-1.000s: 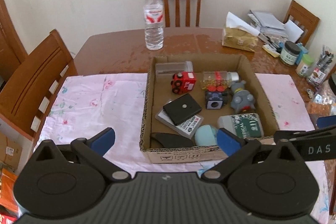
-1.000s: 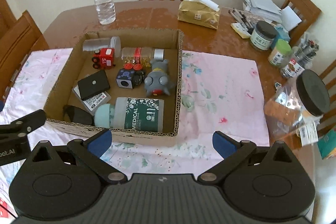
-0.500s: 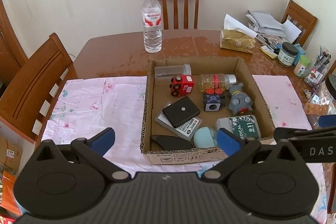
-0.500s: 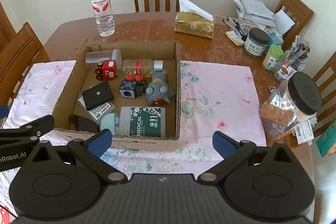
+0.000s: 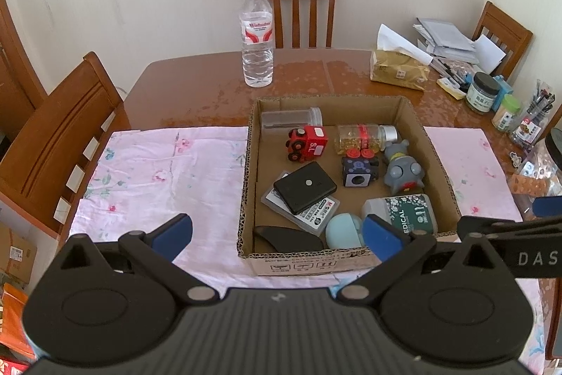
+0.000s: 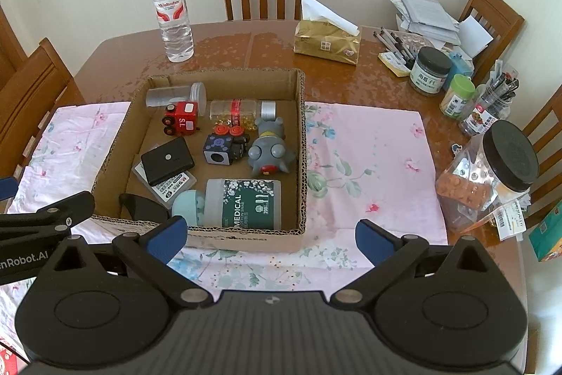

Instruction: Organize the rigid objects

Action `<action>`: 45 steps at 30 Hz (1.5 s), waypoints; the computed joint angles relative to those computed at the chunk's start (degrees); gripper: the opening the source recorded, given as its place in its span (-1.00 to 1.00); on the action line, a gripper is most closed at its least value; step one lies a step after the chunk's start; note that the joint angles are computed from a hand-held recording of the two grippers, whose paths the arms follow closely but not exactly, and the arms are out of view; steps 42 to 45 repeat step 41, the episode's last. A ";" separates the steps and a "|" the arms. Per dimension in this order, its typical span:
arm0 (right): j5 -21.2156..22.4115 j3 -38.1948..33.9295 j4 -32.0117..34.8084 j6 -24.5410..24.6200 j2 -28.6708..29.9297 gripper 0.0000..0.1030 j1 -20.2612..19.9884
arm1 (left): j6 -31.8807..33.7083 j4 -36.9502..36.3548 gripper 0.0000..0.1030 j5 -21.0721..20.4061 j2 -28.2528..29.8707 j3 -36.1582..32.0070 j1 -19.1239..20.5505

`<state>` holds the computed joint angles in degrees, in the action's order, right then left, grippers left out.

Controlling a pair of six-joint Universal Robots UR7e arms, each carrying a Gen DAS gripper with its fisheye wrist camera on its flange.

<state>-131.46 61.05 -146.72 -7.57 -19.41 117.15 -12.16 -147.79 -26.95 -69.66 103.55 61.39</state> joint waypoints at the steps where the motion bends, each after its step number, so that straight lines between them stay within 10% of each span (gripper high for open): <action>1: -0.08 -0.06 -0.02 0.03 0.04 1.00 0.02 | -0.17 0.25 0.99 -0.08 -0.10 -0.03 -0.01; 45: -0.72 0.67 -1.57 0.01 -0.23 1.00 0.49 | -2.60 2.52 0.99 0.20 -0.96 0.44 -0.70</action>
